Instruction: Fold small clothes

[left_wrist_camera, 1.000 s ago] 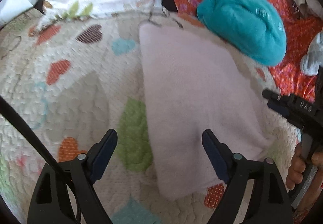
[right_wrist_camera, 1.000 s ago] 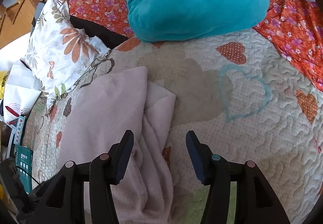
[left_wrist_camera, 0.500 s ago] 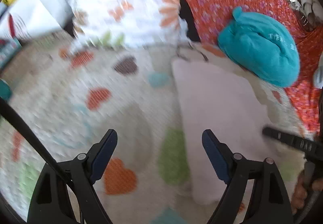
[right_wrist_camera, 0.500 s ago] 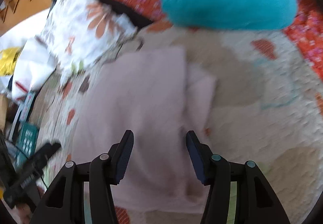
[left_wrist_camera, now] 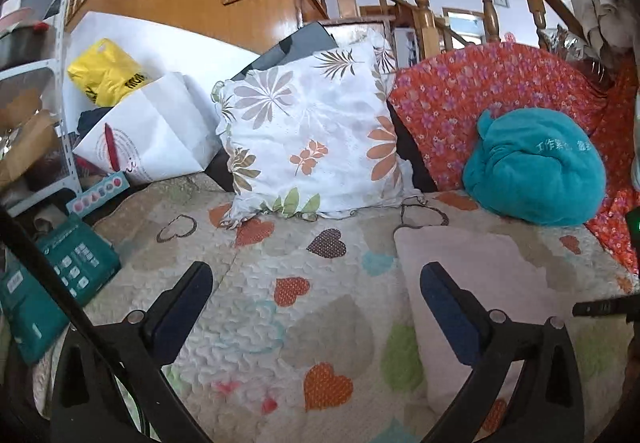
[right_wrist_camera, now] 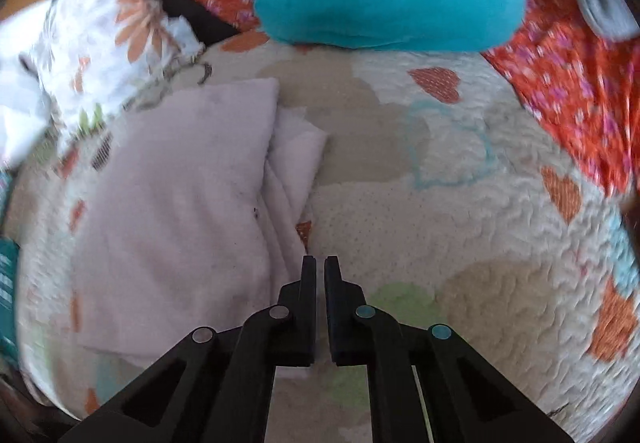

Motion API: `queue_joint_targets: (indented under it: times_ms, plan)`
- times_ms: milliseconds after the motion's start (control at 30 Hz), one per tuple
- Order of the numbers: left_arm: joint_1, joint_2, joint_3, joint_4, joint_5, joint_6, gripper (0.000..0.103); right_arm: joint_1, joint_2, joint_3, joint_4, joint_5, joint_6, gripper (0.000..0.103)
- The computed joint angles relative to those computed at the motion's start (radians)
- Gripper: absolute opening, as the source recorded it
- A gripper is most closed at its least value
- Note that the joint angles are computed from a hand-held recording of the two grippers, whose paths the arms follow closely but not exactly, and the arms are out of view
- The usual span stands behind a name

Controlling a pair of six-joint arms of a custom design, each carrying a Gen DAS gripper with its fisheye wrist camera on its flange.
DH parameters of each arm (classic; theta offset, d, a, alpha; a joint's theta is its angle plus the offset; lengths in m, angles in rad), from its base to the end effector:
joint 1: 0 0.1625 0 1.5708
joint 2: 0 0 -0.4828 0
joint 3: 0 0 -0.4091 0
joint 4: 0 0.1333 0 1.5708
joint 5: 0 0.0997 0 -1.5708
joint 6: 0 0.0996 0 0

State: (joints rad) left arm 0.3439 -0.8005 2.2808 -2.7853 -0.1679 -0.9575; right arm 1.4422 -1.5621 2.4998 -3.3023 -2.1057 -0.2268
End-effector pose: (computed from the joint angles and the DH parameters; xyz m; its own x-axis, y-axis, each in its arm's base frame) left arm -0.3597 -0.3747 0.0593 -0.6349 -0.1252 -0.7624 0.6761 0.3873 -0.6268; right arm 0.0335 -0.3847 0.3265 -0.8062 0.3024 0.5086 -0.0938 0.7834 -0.6144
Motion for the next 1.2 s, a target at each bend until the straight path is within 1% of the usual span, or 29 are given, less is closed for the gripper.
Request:
queue_joint_targets:
  times_ms: [33,67,100,133,167,200,267,300,367,400,433,467,500,533,567,600,667,700,767,800,900,933,1000,1133,1200]
  plan:
    - [-0.002,0.0,0.008,-0.046,-0.039,0.024,0.103,-0.01,-0.021,0.004,0.013,0.027,0.007,0.006]
    - [0.001,0.01,0.012,-0.124,-0.071,0.085,0.103,-0.02,-0.047,0.013,0.014,0.063,0.009,0.007]
    - [0.009,0.011,0.01,-0.161,-0.112,0.126,0.103,-0.024,-0.057,0.019,-0.001,0.084,0.002,0.007]
    - [0.021,0.008,0.005,-0.155,-0.151,0.136,0.103,-0.026,-0.065,0.031,-0.034,0.111,-0.013,0.007]
    - [0.031,0.003,-0.002,-0.128,-0.175,0.125,0.103,-0.02,-0.063,0.035,-0.06,0.129,-0.022,0.007]
    - [0.044,-0.003,-0.008,-0.101,-0.201,0.11,0.103,-0.022,-0.071,0.048,-0.087,0.178,-0.047,0.007]
    - [0.061,0.001,-0.015,-0.096,-0.231,0.097,0.103,-0.017,-0.075,0.061,-0.099,0.244,-0.073,0.007]
    - [0.073,-0.002,-0.02,-0.081,-0.248,0.083,0.103,-0.02,-0.076,0.064,-0.085,0.287,-0.088,0.007]
    - [0.087,-0.002,-0.029,-0.04,-0.263,0.052,0.103,-0.035,-0.077,0.054,0.008,0.364,-0.092,0.007]
    - [0.09,-0.001,-0.03,-0.022,-0.265,0.039,0.103,-0.034,-0.069,0.049,0.035,0.359,-0.08,0.008]
    - [0.094,0.002,-0.034,-0.005,-0.267,0.034,0.103,-0.023,-0.046,0.036,0.056,0.312,-0.06,0.014]
    - [0.096,0.005,-0.037,0.019,-0.266,0.024,0.103,-0.005,-0.012,0.019,0.072,0.223,-0.047,0.025]
    - [0.097,0.007,-0.044,0.059,-0.258,0.008,0.103,-0.004,0.034,0.003,0.072,0.118,-0.052,0.029]
    - [0.097,0.01,-0.048,0.091,-0.249,-0.001,0.103,0.02,0.062,-0.008,0.066,0.013,-0.033,0.03]
    - [0.097,0.014,-0.049,0.099,-0.245,0.007,0.103,0.026,0.08,-0.009,0.038,-0.049,-0.028,0.038]
    - [0.098,0.014,-0.048,0.103,-0.247,0.011,0.103,0.027,0.075,-0.01,0.029,-0.07,-0.013,0.04]
    - [0.103,0.013,-0.046,0.095,-0.261,0.022,0.103,0.022,0.045,-0.004,0.022,-0.049,-0.008,0.04]
    - [0.106,0.011,-0.044,0.088,-0.273,0.027,0.103,0.03,0.041,0.003,-0.014,-0.055,-0.025,0.041]
    - [0.115,0.008,-0.045,0.089,-0.304,0.031,0.103,0.051,0.055,0.015,-0.072,-0.084,-0.045,0.045]
    - [0.118,0.007,-0.047,0.099,-0.316,0.027,0.103,0.061,0.065,0.019,-0.098,-0.094,-0.056,0.046]
    - [0.126,0.002,-0.058,0.18,-0.343,-0.017,0.103,0.083,0.086,0.024,-0.119,-0.1,-0.09,0.046]
    - [0.129,0.0,-0.062,0.21,-0.353,-0.036,0.103,0.091,0.095,0.028,-0.132,-0.112,-0.104,0.046]
    - [0.134,-0.004,-0.061,0.228,-0.371,-0.054,0.103,0.107,0.121,0.033,-0.179,-0.14,-0.148,0.046]
    - [0.144,-0.008,-0.049,0.241,-0.402,-0.072,0.103,0.127,0.143,0.046,-0.261,-0.167,-0.227,0.056]
    - [0.149,-0.01,-0.045,0.246,-0.418,-0.083,0.103,0.139,0.156,0.051,-0.292,-0.18,-0.249,0.056]
